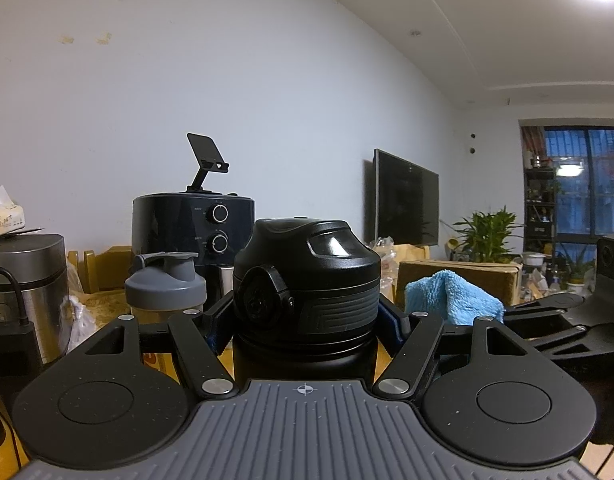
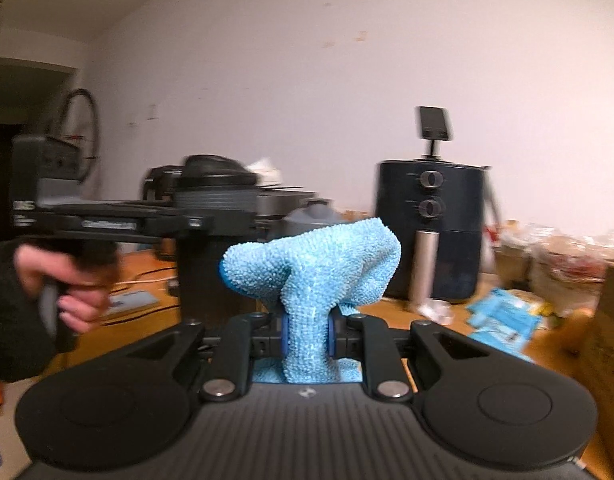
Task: Clean container
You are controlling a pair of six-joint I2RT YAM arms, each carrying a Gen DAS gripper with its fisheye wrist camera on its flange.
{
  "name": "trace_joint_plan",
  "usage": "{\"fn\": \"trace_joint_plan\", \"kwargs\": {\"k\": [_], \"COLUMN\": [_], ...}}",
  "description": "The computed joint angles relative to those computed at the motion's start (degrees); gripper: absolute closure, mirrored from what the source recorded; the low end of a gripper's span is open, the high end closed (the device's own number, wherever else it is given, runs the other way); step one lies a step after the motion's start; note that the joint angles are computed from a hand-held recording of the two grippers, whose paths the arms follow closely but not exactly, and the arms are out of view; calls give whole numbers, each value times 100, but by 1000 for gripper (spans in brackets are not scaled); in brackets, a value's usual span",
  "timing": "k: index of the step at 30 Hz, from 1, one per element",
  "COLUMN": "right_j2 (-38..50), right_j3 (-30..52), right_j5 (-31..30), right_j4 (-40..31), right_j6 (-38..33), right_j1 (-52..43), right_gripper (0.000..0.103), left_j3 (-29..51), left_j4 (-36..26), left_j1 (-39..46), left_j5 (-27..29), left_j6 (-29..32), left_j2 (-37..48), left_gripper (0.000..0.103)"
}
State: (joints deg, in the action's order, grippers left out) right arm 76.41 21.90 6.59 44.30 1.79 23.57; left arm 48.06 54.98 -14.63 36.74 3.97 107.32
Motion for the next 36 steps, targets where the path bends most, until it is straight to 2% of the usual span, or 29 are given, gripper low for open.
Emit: {"fn": "trace_joint_plan", "kwargs": {"k": [8, 11, 12, 13, 14, 18, 24, 31, 36], "right_j2": [201, 254, 261, 264, 243, 289, 386, 470, 522], "right_j3": [-58, -100, -102, -113, -125, -148, -154, -156, -121], "right_j5": [1203, 1378, 1351, 1335, 1344, 1310, 1376, 1438, 1549], "right_j4": [257, 374, 375, 382, 363, 396, 451, 516, 526], "right_j6": [-29, -37, -7, 13, 17, 90, 191, 276, 362], "right_j1": [189, 205, 185, 168, 173, 116, 80, 81, 75], "right_gripper": [90, 89, 89, 89, 89, 89, 89, 89, 89], "left_j3": [-79, -189, -240, -317, -373, -588, -888, -903, -799], "left_j4": [138, 425, 552, 702, 821, 1145, 1193, 902, 646], "left_j1": [-36, -63, -82, -122, -149, -250, -681, -1394, -1768], "left_j5": [-117, -241, -323, -492, -608, -874, -1838, -3479, -4513], "left_j6": [-56, -132, -160, -205, -266, -482, -392, -147, -297], "left_j2": [-5, 25, 33, 25, 20, -87, -401, -564, -605], "left_gripper": [35, 33, 25, 11, 8, 8, 8, 8, 8]}}
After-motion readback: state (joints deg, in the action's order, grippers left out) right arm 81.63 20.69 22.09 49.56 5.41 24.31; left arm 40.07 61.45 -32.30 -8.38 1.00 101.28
